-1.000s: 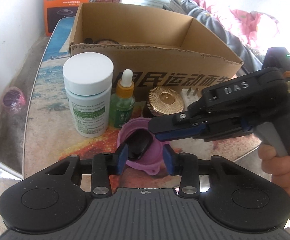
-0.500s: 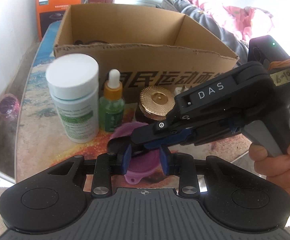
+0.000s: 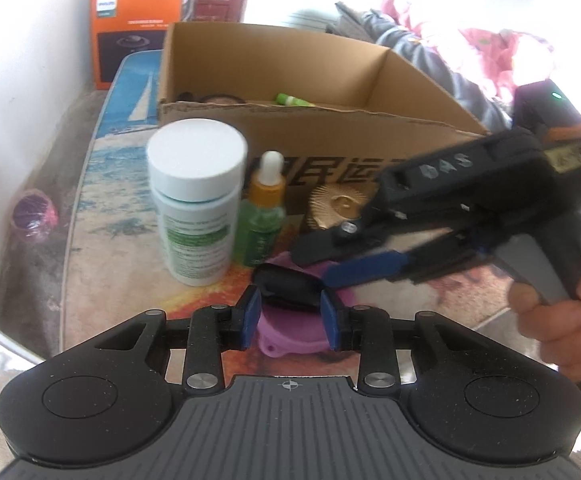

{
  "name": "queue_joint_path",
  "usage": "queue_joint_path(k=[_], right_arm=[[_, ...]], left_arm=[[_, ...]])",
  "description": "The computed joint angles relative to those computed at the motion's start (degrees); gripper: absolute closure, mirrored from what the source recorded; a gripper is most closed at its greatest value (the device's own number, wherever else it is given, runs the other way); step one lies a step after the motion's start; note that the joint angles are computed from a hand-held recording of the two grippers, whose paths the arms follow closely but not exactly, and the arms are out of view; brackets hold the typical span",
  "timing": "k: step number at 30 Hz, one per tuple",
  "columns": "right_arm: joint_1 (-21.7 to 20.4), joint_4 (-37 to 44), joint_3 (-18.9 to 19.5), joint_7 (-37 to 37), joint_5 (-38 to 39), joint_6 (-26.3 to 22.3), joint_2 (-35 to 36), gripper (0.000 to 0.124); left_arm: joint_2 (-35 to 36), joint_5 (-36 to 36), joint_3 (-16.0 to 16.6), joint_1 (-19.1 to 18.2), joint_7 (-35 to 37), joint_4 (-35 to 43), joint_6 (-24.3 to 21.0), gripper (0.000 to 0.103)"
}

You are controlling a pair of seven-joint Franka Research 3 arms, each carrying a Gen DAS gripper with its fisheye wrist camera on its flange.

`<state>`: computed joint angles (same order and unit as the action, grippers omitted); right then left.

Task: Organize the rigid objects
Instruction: 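Close the right gripper on the black key fob and lift it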

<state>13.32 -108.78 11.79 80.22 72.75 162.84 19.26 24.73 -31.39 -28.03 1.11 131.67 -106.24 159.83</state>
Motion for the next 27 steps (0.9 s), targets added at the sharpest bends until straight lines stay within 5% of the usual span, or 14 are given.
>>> queue_joint_path(k=[3,8,18,27], right_arm=[[0.60,0.88,-0.15,0.30,-1.60,1.18,0.68,0.077],[1.11,2.53,0.25,1.82,-5.43,3.27,2.32,0.078],[0.68,4.02,1.98,3.93,-8.86,4.22,4.66,0.077],[-3.06,5.15,5.29,-3.20,0.18,0.74,5.85,0.077]], left_arm=[[-0.08,-1.52,-1.09,0.88,1.51,-0.17,-1.61,0.070],[1.74,1.63,1.99,-2.30,-3.23,1.69,-2.85,0.070],[4.18,1.99,0.06,-0.72,-5.63,3.44,-1.65,0.070],[5.81,2.08,-2.06,0.73,-6.44,4.81,-1.30,0.066]])
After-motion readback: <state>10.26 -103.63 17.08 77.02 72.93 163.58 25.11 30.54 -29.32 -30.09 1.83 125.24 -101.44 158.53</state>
